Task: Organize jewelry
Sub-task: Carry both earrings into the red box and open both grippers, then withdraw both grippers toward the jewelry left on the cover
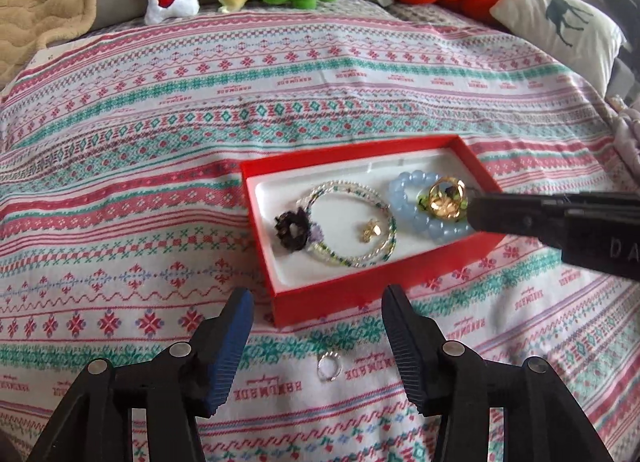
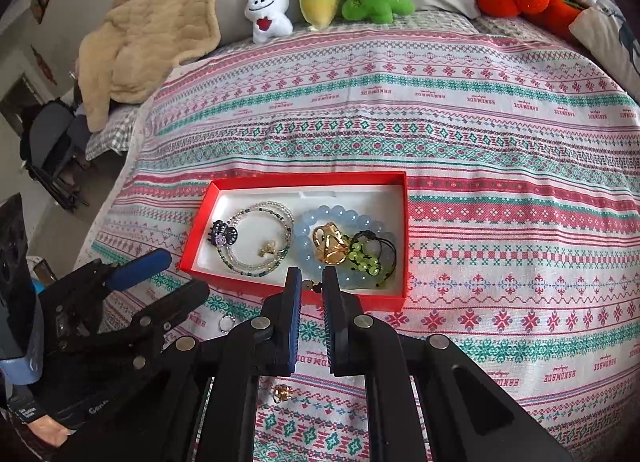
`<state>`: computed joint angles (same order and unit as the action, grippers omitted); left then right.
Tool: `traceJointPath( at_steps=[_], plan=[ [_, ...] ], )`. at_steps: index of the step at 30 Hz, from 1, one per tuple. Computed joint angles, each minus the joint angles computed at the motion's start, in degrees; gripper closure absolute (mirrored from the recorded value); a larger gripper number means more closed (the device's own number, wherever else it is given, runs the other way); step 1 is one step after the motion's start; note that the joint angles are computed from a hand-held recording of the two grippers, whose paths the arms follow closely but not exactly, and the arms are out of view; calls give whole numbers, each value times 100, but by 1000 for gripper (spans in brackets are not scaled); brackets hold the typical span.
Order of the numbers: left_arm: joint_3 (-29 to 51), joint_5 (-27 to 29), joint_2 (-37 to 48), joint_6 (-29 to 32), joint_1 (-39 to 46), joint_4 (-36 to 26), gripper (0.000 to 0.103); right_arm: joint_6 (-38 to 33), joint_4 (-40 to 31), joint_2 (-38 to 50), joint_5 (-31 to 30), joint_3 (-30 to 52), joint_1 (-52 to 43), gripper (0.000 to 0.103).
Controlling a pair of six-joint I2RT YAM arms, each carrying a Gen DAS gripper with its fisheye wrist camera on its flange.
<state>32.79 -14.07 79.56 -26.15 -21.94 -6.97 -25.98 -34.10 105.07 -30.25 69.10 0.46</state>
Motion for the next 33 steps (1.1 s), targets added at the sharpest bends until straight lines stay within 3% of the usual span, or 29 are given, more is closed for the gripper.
traceJointPath(
  at_steps=[6, 20, 23, 28, 33],
  plan=[
    [-456, 4, -250, 62, 45, -118, 36, 301, 149, 156, 156, 75, 426, 92],
    [-920, 210, -489, 202, 345, -197, 35, 830, 462, 551, 121, 188, 1032, 90],
    [-902, 204, -518, 204, 316, -240, 35, 835, 381, 565, 140, 220, 1017, 80],
    [-856, 150, -459, 163, 223, -253, 35, 747, 304, 397, 128, 124, 903, 73],
    [-800, 90, -392, 91, 130, -340, 35, 365, 287, -7, 135, -219, 730, 59]
  ],
)
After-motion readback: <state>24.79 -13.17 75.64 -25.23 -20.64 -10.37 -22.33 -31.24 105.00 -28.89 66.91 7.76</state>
